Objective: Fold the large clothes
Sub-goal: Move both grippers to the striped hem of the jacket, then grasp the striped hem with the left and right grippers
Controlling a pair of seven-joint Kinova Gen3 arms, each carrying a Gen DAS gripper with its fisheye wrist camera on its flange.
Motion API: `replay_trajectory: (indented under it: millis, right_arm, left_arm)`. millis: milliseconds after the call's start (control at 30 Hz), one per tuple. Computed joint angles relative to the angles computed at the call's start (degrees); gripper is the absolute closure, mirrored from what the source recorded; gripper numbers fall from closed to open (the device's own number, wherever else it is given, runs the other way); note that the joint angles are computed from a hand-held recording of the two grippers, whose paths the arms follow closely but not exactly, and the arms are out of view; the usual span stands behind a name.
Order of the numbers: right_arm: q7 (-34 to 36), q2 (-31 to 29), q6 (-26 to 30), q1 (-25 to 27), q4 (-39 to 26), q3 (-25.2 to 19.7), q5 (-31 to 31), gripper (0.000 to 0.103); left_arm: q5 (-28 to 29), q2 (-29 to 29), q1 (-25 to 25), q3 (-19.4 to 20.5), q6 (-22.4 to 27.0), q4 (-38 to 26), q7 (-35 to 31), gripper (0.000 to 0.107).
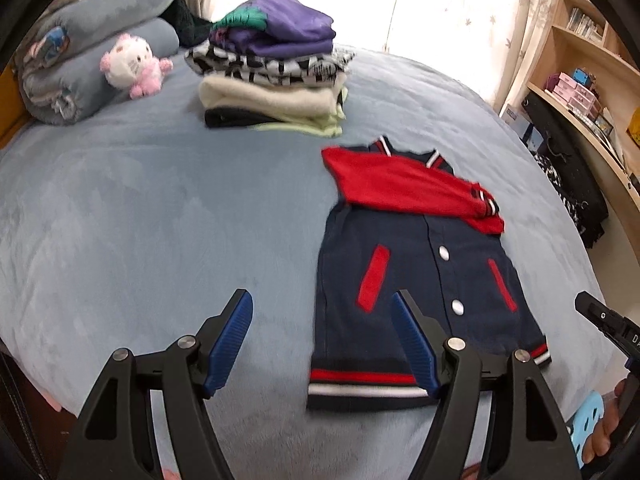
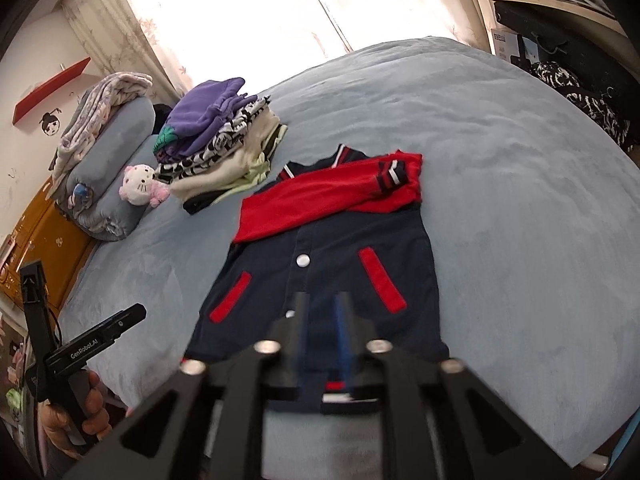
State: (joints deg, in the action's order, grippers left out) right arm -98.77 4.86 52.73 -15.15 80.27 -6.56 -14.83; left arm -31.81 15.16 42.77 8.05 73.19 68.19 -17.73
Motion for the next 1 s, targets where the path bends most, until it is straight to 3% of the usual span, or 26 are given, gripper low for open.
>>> replay_trajectory:
  millis: [67, 200, 433, 800, 1000]
  right_arm:
    - [-0.1, -0.7, -0.3, -0.2, 1.4, -0.1, 1.0, 0.068]
    - [0.1, -1.9, -0.5, -0.4, 3.8, 0.1, 3.1, 0.068]
    - [0.4, -2.7, -1.4, 1.5, 7.4, 1.3, 1.3, 0.068]
    - [-1.5, -0.8, 0.9, 3.0, 8.4, 2.1, 4.4, 0.068]
    - [4.4, 2.1, 2.8, 6.1, 8.2, 2.1, -4.0, 0.068]
  left_arm:
    - [1.2, -0.2, -0.4, 0.2, -1.1, 1.5, 0.1, 0.037]
    - [3.6, 0.0, -1.2, 0.6, -2.8, 4.0, 0.2, 0.037]
    - [5.7, 1.0, -2.0, 0.5, -4.8, 5.7, 0.1, 0.037]
    - [11.2, 2.7, -4.6, -0.2, -8.5, 7.3, -3.3, 0.037]
    - [13.4, 2.7, -6.2, -0.4, -12.2, 8.7, -5.7, 0.037]
